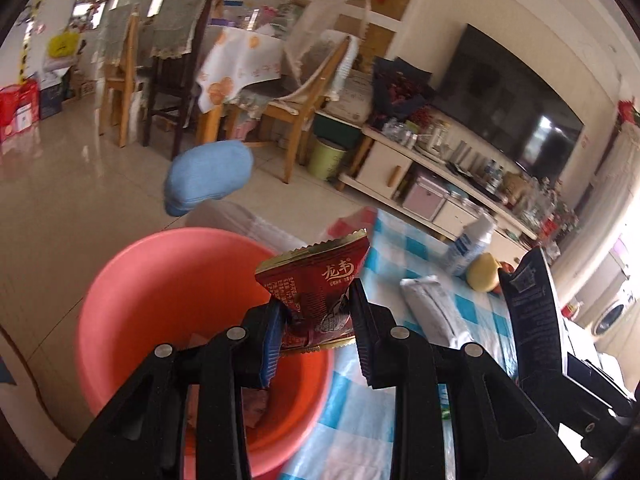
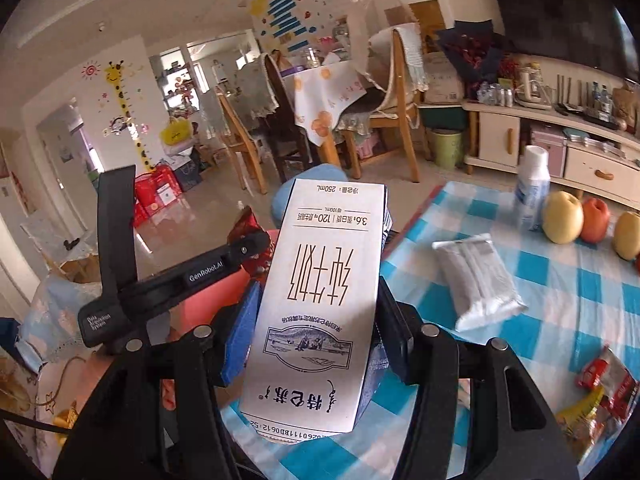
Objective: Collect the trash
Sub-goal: 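Carry the red wrapper and milk carton box to the pink bucket and open both tools, then move both tools back over the table toward the remaining snack bags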
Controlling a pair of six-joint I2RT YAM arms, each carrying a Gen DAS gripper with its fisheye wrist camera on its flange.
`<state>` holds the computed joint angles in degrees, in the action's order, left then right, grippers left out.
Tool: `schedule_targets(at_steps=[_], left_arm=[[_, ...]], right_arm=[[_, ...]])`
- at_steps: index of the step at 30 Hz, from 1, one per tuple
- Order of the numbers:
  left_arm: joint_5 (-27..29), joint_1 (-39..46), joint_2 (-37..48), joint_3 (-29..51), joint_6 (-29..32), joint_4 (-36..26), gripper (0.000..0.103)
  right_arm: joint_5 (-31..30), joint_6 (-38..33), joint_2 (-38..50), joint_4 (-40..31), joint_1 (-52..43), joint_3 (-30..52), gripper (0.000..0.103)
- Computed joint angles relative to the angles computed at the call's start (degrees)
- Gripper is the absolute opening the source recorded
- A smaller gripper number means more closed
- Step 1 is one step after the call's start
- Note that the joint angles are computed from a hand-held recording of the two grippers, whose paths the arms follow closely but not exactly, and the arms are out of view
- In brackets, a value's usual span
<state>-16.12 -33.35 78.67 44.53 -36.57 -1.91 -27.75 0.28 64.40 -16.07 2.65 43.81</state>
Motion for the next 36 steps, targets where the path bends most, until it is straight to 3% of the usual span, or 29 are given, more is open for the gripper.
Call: schedule_targets(at_steps=[9, 11, 13, 14, 15, 17, 18, 21, 24, 32, 36], left_arm=[[4.3, 12.9, 0.0, -2.8, -3.2, -1.5, 0.033], [4.5, 14.4, 1.1, -2.4, -4.0, -2.2, 0.035], [4.3, 15.8, 1.7, -2.5, -5.7, -2.6, 0.060], [3.6, 15.8, 1.4, -3.0, -6.7, -2.5, 0.064], [2.7, 16.2, 1.4, -3.2, -7.3, -2.4, 0.071], [0.2, 15.5, 1.1, -4.1, -8.3, -1.6, 0.072], [-1.1, 15.0, 0.9, -4.5, -8.6, -0.9, 0.072], [-6.3, 12.7, 0.1, -6.1, -8.4, 2.3, 0.086], [-11.3, 9.6, -0.5, -6.9, -7.7, 5.0, 0.089], [-11.1, 4.4, 0.9, -7.8, -3.5, 13.4, 0.092], [-12.5, 0.6, 2.8, -6.3, -0.6, 15.9, 0.093]], right_arm=[[3.2, 5.5, 22.1, 10.1, 14.8, 12.3, 0.058], [3.6, 6.1, 25.9, 11.4, 15.9, 14.1, 0.063], [3.7, 7.2, 28.8, 11.2, 15.9, 15.7, 0.073], [3.7, 8.0, 29.3, 11.6, 15.7, 15.7, 0.076], [3.5, 8.7, 29.1, 12.2, 15.2, 15.0, 0.077], [3.9, 9.1, 26.8, 13.7, 14.4, 12.2, 0.087], [5.1, 9.0, 25.3, 14.0, 14.0, 10.8, 0.088], [6.0, 7.3, 20.6, 13.3, 11.9, 7.1, 0.089], [9.2, 4.4, 15.4, 12.3, 10.3, 2.9, 0.092], [11.9, -4.8, 4.0, 10.3, 3.8, -7.1, 0.095], [9.6, -8.5, -0.1, 9.7, -1.3, -11.0, 0.099]])
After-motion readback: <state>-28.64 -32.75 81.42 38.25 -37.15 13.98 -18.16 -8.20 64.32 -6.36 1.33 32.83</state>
